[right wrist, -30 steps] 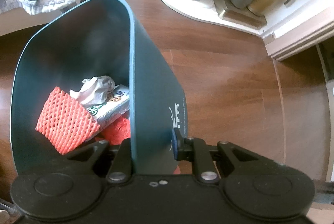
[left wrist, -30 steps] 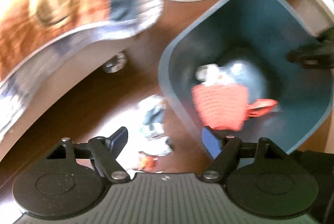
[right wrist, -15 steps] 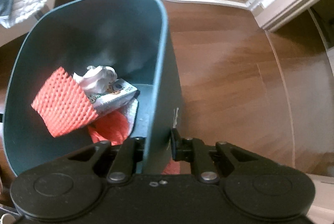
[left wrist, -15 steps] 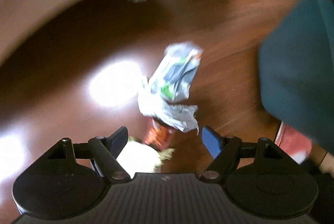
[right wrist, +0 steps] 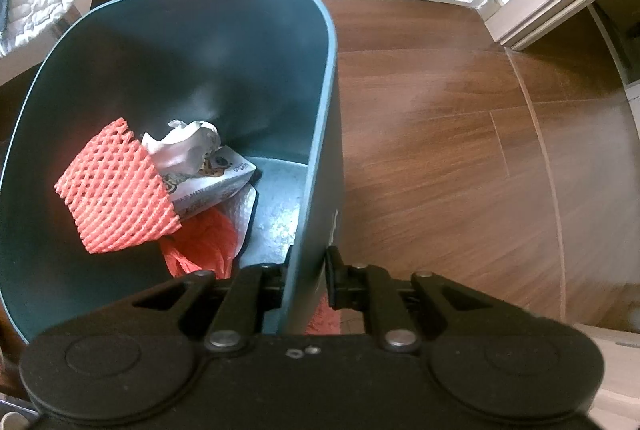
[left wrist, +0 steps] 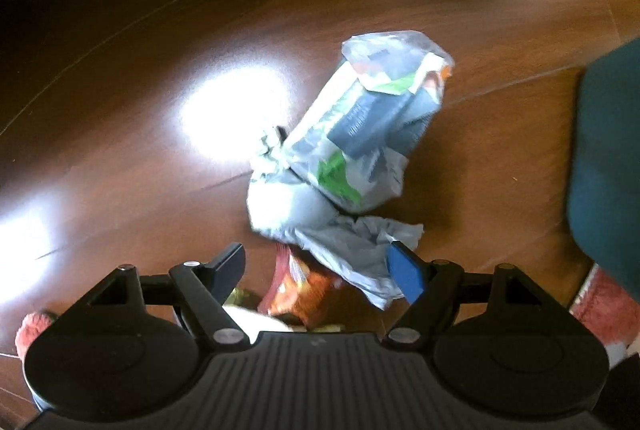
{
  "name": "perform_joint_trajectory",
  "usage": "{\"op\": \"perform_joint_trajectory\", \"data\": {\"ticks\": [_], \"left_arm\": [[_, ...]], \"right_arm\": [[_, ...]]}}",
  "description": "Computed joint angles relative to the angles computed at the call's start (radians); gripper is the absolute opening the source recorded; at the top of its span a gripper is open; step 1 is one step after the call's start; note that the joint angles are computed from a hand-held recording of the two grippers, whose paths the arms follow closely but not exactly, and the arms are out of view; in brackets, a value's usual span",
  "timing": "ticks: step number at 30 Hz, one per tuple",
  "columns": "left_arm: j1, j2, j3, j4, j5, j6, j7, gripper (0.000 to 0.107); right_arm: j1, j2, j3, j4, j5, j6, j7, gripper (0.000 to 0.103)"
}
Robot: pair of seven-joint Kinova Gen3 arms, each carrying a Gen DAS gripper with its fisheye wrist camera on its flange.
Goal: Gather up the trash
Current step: 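Reach the left tool to the crumpled white wrapper and grasp it, then carry the white wrapper into the wastebasket with the left tool and release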
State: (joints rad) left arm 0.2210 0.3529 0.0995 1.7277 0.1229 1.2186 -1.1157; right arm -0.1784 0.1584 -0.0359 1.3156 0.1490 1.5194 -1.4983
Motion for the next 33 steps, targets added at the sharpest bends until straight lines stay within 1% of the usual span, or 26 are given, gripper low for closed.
{"op": "perform_joint_trajectory", "data": {"ticks": [3,9,11,12,13,14,15,20,23,28,30,33], "left_arm": [[-0.009,0.022,-0.008,0.01,-0.004,-0.025,0.0,0.078],[0.004,0.045,-0.012,0.015,-0.049,-0.05,-0.008,0.078],[0.006,0.04,-0.012,0.028,-0.056,-0.062,-0.011,0.074],[0.011,0.035,-0.012,0.035,-0.065,-0.067,-0.009,0.065],[0.014,0.03,-0.012,0.04,-0.073,-0.068,-0.007,0.059],[0.009,0.025,-0.013,0.045,-0.071,-0.067,-0.012,0.059],[0.004,0.014,-0.014,0.055,-0.067,-0.073,-0.013,0.051],[-0.016,-0.047,-0.019,0.086,-0.067,-0.084,-0.019,0.048],[-0.025,-0.092,-0.016,0.073,-0.061,-0.044,-0.021,0.048],[-0.05,-0.191,-0.018,0.048,-0.064,0.028,-0.045,0.048],[-0.053,-0.23,-0.014,0.02,-0.063,0.066,-0.051,0.048],[-0.059,-0.276,-0.009,-0.035,-0.046,0.126,-0.063,0.048]], "right_arm": [[-0.002,0.007,0.0,-0.001,0.006,0.001,-0.002,0.012],[-0.021,0.018,-0.005,0.004,0.033,0.004,-0.013,0.012],[-0.029,0.021,-0.006,0.004,0.044,0.004,-0.018,0.012],[-0.034,0.024,-0.007,0.003,0.048,0.005,-0.023,0.012],[-0.035,0.024,-0.006,0.004,0.05,0.005,-0.025,0.012],[-0.038,0.025,-0.007,0.004,0.054,0.005,-0.026,0.012],[-0.04,0.025,-0.007,0.004,0.057,0.007,-0.027,0.012],[-0.066,0.023,-0.016,0.016,0.095,0.006,-0.025,0.012],[-0.067,0.02,-0.014,0.015,0.094,0.003,-0.028,0.008],[-0.057,-0.004,-0.021,0.017,0.058,-0.018,0.02,0.012],[-0.055,-0.013,-0.024,0.019,0.041,-0.028,0.035,0.013],[-0.064,-0.025,-0.03,0.026,0.044,-0.044,0.041,0.012]]}}
